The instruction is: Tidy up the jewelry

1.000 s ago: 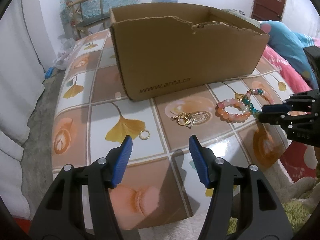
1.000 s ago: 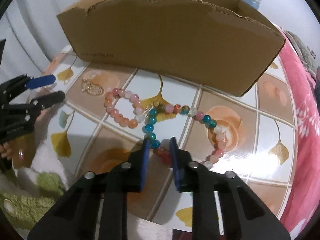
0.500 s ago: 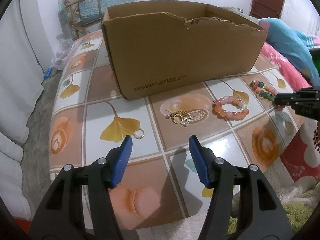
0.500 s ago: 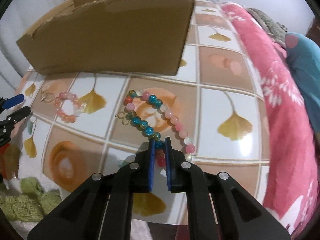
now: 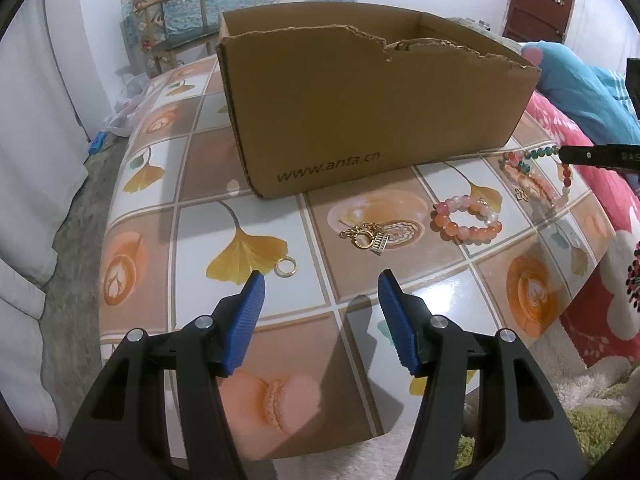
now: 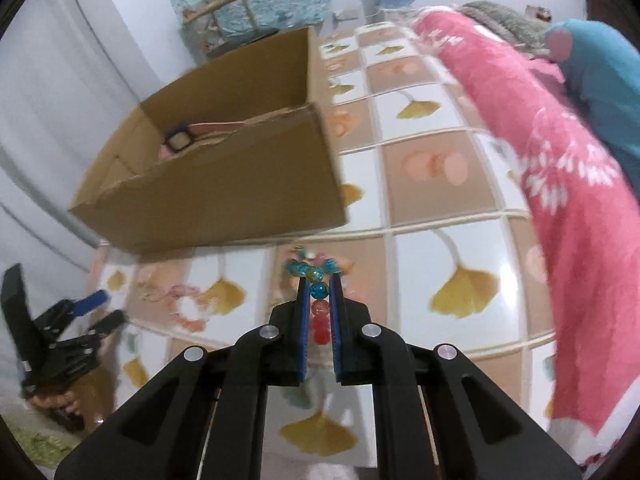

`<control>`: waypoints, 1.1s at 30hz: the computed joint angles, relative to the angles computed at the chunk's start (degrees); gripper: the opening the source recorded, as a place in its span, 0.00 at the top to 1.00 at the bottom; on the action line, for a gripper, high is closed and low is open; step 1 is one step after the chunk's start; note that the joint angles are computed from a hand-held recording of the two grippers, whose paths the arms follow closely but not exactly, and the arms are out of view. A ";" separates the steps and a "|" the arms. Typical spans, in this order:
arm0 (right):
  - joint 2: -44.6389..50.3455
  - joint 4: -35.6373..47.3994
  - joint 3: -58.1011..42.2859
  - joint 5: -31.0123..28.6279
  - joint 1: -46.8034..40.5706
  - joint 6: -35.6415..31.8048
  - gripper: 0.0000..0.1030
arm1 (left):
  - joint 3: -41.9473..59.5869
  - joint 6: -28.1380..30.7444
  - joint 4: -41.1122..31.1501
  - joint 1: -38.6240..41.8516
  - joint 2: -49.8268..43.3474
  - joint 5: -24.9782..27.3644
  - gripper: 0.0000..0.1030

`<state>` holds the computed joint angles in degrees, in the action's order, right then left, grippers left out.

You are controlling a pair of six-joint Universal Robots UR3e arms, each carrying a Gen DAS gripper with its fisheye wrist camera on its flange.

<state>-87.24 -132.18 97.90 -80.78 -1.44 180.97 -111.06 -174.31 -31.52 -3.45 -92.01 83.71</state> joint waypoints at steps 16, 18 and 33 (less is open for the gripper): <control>-3.58 0.78 2.98 5.98 2.01 -4.35 0.64 | 0.59 -0.07 -0.34 -0.74 -0.81 0.62 0.45; -1.60 1.42 1.35 10.23 3.35 -6.44 0.64 | 0.69 -0.05 -0.21 -1.01 -1.03 0.77 0.45; 20.92 6.60 -19.13 5.38 17.98 -15.82 0.79 | -1.33 -0.25 0.67 0.52 0.14 0.92 0.45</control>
<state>-66.31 -125.58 78.77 -75.40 16.54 165.15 -112.39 -174.56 -30.86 -2.93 -91.87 84.63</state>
